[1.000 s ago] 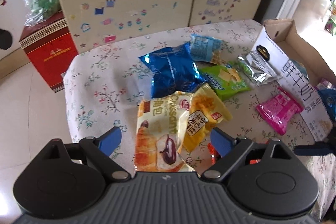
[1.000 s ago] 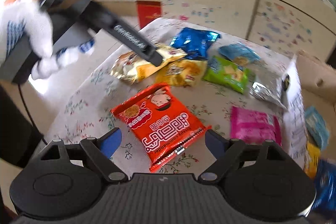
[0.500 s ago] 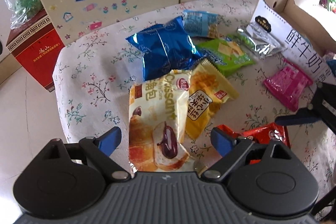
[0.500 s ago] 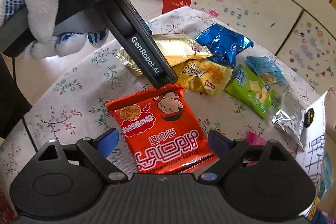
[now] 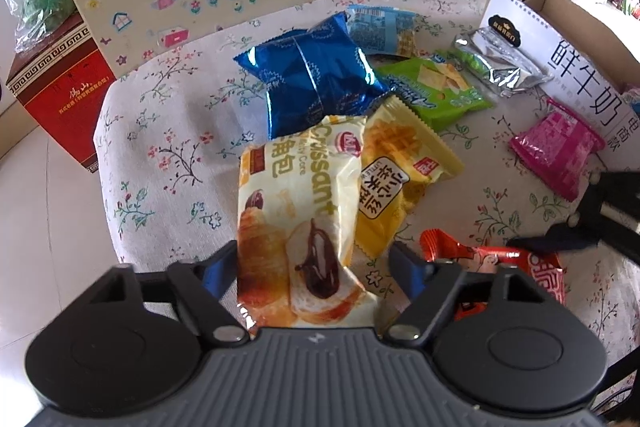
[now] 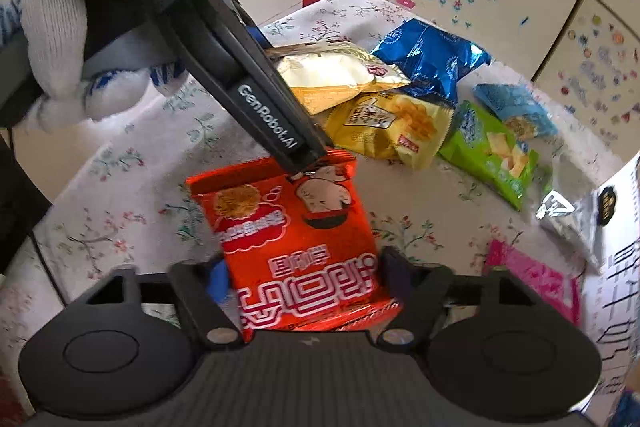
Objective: Organize snacks
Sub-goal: 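Grasp the red packet with right tool while left tool grasps the croissant bag, then lift the red packet toward the box with right tool while left tool carries croissant bag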
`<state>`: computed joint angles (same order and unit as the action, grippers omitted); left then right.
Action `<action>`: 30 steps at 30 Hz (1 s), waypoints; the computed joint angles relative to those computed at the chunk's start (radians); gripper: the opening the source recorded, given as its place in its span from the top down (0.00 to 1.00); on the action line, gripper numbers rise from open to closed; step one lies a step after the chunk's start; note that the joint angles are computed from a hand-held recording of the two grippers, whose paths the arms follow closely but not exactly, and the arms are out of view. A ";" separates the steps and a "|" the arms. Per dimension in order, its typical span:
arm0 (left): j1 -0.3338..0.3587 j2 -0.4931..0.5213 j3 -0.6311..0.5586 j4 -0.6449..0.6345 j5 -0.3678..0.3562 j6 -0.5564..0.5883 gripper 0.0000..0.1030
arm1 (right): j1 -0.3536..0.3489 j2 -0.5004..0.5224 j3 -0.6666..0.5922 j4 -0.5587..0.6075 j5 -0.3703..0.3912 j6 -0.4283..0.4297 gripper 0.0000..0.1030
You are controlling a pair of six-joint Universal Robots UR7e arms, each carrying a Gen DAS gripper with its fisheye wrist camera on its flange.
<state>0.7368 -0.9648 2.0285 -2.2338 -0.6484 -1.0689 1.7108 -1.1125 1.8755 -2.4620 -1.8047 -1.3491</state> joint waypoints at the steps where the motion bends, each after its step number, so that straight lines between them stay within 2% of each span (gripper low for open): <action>1: -0.004 0.001 -0.003 0.016 0.009 -0.007 0.36 | 0.001 -0.003 0.007 -0.012 -0.001 -0.003 0.27; 5: -0.010 -0.008 0.004 0.020 0.019 -0.034 0.52 | 0.000 -0.011 0.027 -0.041 0.000 -0.008 0.27; 14: -0.025 -0.021 0.007 0.040 0.036 -0.088 0.53 | 0.003 -0.048 0.054 -0.071 0.011 0.013 0.27; 20: -0.046 -0.035 0.000 0.096 0.067 -0.152 0.53 | -0.003 -0.072 0.054 -0.081 0.047 0.035 0.27; 30: -0.064 -0.030 -0.025 0.178 0.106 -0.218 0.53 | -0.004 -0.082 0.050 -0.117 0.066 0.083 0.27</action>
